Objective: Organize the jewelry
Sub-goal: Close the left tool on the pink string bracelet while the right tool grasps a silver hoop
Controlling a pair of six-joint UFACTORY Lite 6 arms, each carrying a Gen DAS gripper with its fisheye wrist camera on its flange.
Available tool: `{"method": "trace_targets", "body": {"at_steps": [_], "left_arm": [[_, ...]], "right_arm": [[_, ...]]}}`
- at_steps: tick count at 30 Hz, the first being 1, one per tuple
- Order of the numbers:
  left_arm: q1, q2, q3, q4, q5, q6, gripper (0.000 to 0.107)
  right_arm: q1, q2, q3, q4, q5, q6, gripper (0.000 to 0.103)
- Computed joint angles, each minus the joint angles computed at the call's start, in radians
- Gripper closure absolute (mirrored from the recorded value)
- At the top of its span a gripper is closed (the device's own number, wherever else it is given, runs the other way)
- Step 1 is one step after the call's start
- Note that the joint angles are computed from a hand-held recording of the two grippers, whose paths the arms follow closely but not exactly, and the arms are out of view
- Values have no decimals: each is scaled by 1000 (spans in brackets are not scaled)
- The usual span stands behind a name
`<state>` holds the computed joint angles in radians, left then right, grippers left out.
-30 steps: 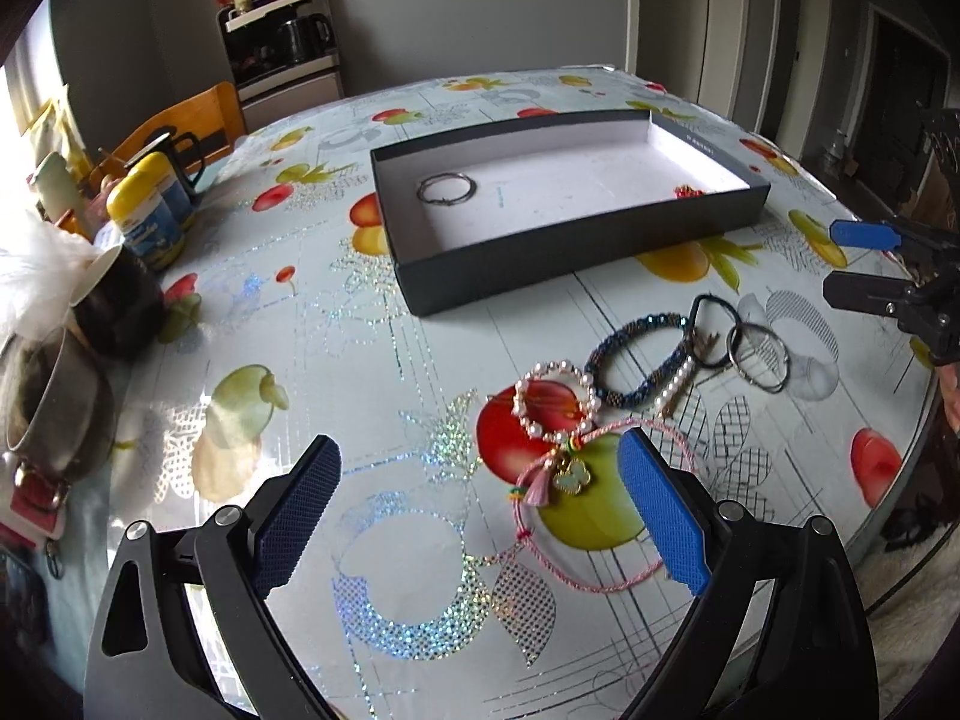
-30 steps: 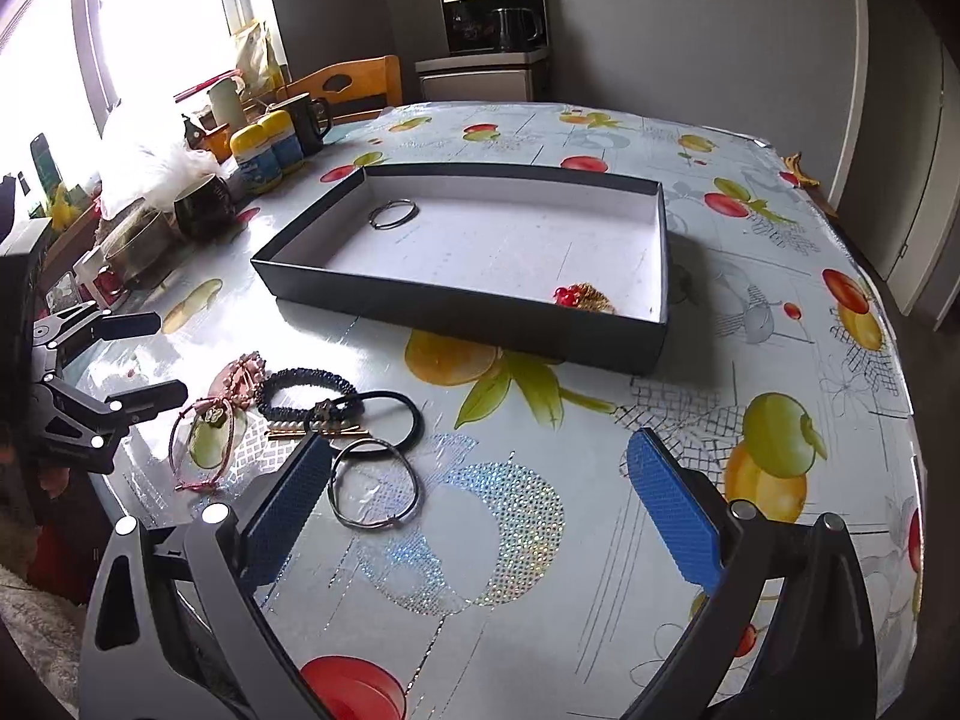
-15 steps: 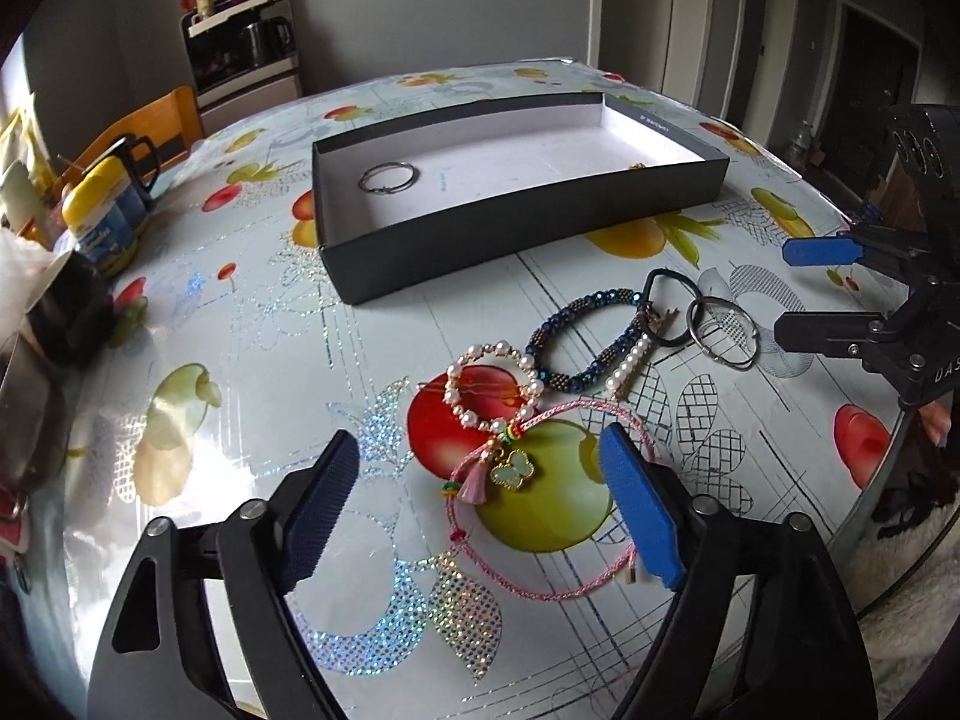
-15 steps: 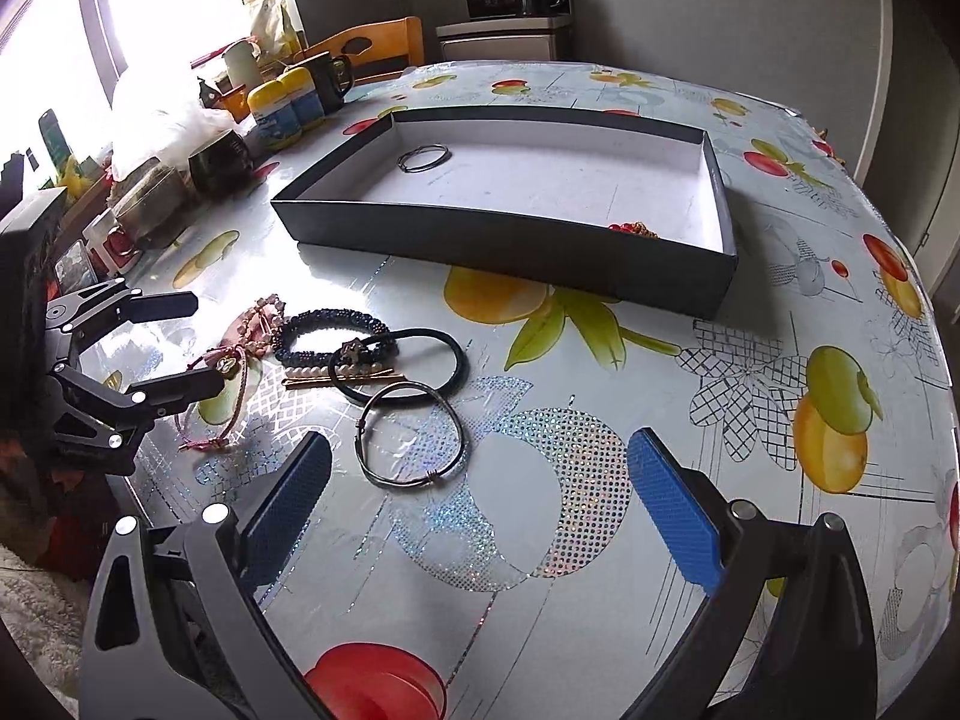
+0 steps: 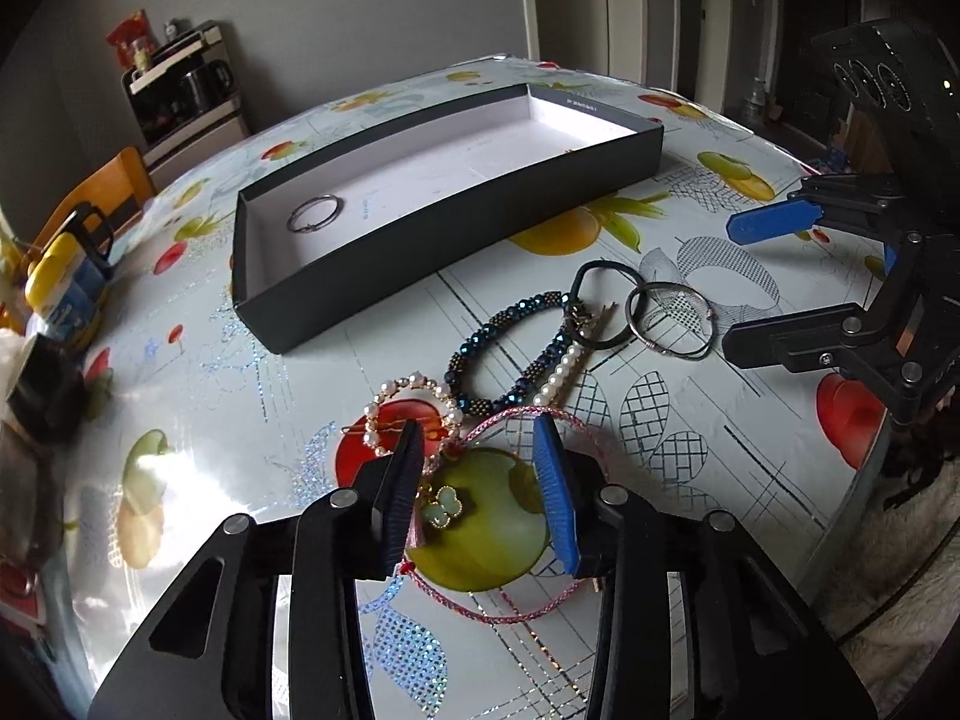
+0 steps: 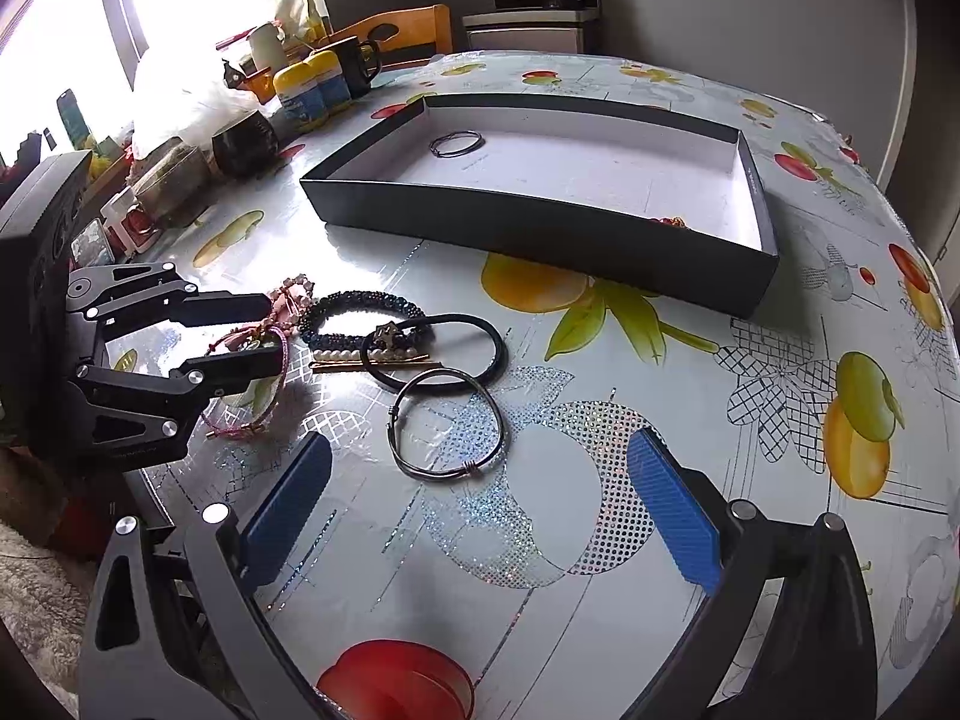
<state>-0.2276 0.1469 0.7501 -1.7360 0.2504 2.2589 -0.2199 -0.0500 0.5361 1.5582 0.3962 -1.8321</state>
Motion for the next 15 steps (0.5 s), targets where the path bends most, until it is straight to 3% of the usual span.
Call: {"method": "trace_targets", "body": {"at_steps": [6,11,15], "left_arm": [[-5,21,30,100,29,-101,75],[1,50,65,181,53,-199,89],[3,54,68,192,65,-209,97]], "right_arm": [[1,3,3,-12,4,4,6],[-5,16,11,-16,18,15,6],[8,28,15,0,7,4,13]]}}
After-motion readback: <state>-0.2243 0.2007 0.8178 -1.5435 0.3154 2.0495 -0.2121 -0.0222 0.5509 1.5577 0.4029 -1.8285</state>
